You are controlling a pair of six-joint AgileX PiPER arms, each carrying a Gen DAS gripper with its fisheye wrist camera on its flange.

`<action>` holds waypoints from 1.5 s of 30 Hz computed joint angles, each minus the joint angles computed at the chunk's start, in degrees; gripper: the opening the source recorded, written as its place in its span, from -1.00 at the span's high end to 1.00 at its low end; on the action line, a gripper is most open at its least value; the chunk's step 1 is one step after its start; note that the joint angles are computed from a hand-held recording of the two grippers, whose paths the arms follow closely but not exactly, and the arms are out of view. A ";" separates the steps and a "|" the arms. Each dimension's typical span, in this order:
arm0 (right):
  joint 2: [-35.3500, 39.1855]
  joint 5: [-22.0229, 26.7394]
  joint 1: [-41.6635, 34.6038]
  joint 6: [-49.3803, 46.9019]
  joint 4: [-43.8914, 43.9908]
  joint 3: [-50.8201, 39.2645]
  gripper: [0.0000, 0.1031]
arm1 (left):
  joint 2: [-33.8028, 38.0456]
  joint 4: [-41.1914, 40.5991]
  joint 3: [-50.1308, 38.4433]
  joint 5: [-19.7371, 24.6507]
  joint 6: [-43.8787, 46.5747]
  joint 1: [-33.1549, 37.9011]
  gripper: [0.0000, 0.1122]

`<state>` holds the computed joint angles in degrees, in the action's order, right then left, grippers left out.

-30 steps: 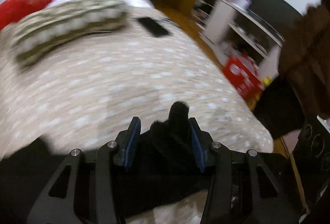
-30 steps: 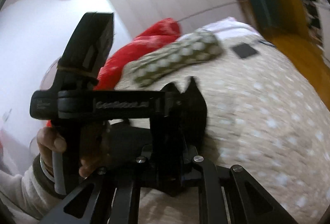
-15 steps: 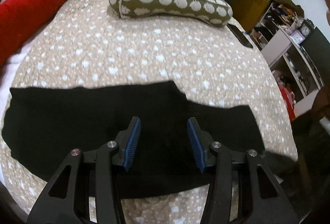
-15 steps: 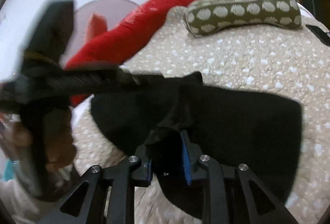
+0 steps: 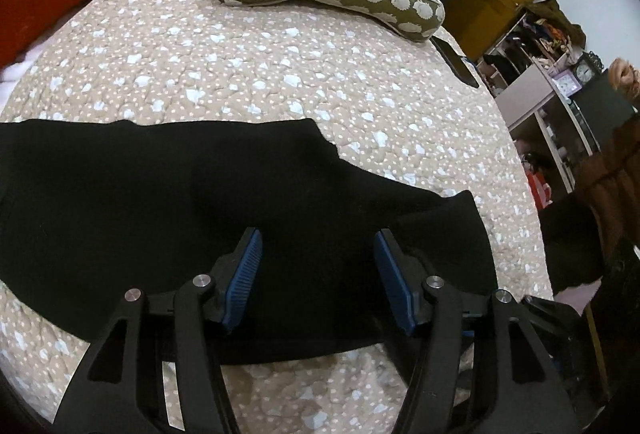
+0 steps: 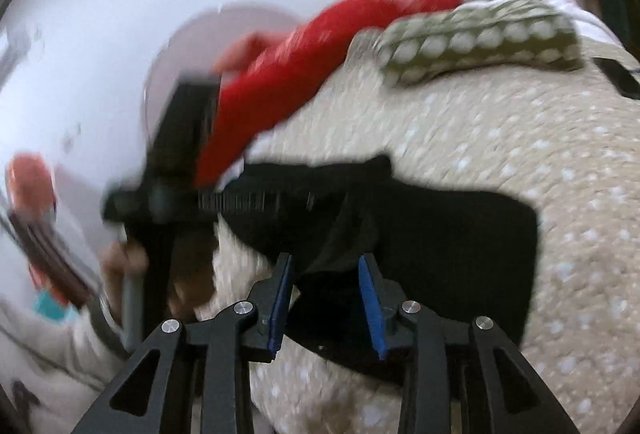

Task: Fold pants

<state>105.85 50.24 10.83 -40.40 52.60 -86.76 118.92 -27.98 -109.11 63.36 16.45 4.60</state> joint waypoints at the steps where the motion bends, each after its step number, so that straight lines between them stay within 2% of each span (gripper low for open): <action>1: -1.12 0.06 -0.42 -2.07 1.75 1.75 0.38 | -0.57 -0.35 0.85 0.00 0.73 0.15 -0.05; 4: -3.70 -0.71 -2.97 -5.27 6.26 5.74 0.34 | -1.88 -2.81 3.82 -0.18 2.77 0.27 -0.25; 6: -5.11 0.36 -5.42 -6.81 8.38 8.19 0.25 | -2.57 -3.49 5.52 -0.49 3.59 -0.47 -0.25; 11: -6.47 -4.68 -8.22 -5.20 8.80 11.82 0.25 | -2.02 -5.34 6.32 0.97 4.01 -2.56 -0.25; 12: -5.71 -5.04 -8.87 -5.32 9.76 12.00 0.25 | -1.96 -5.03 6.50 0.61 3.64 -3.32 -0.25; 14: -4.29 -6.74 -8.82 -3.21 9.04 10.71 0.25 | -3.19 -4.93 9.32 -3.49 3.76 -4.83 -0.25; 15: -4.20 -7.67 -9.05 -2.24 8.54 11.02 0.25 | -3.72 -5.22 10.64 -5.55 4.79 -5.52 -0.08; 16: -4.06 -8.24 -9.43 -1.67 8.73 11.38 0.25 | -3.58 -4.24 10.48 -6.15 4.79 -6.18 0.40; 18: -3.94 -8.96 -10.07 -1.92 10.29 12.00 0.25 | -2.49 -1.43 7.72 -5.01 3.34 -7.34 0.70; 19: -3.90 -9.17 -10.16 -1.64 10.36 11.87 0.30 | -2.34 -1.54 6.93 -4.95 3.87 -7.32 0.74; 23: -3.59 -10.70 -8.25 0.01 7.84 8.93 0.37 | -1.95 0.42 1.97 -6.07 3.85 -6.35 0.76; 26: -1.38 -10.06 -6.47 1.81 5.95 4.66 0.37 | -0.44 2.28 -2.94 -3.52 3.30 -4.68 0.76; 30: 4.97 -9.86 -1.95 9.75 -4.23 -3.17 0.37 | 1.58 5.99 -2.59 -3.12 1.43 -4.44 0.75; 33: 8.97 -8.92 -0.85 13.55 -6.58 -6.83 0.37 | 2.42 5.71 -0.58 -4.46 0.17 -3.78 0.66; 35: 8.57 -9.01 -0.25 15.18 -9.09 -7.48 0.37 | 1.21 5.47 1.21 -5.96 0.65 -3.50 0.62; 39: 7.29 -8.76 1.46 18.72 -15.54 -8.51 0.37 | 1.34 5.47 1.08 -6.12 0.64 -3.37 0.60; 45: 3.17 -9.75 2.55 15.89 -15.78 -3.12 0.37 | 0.13 5.99 2.91 -7.63 0.21 -4.02 0.59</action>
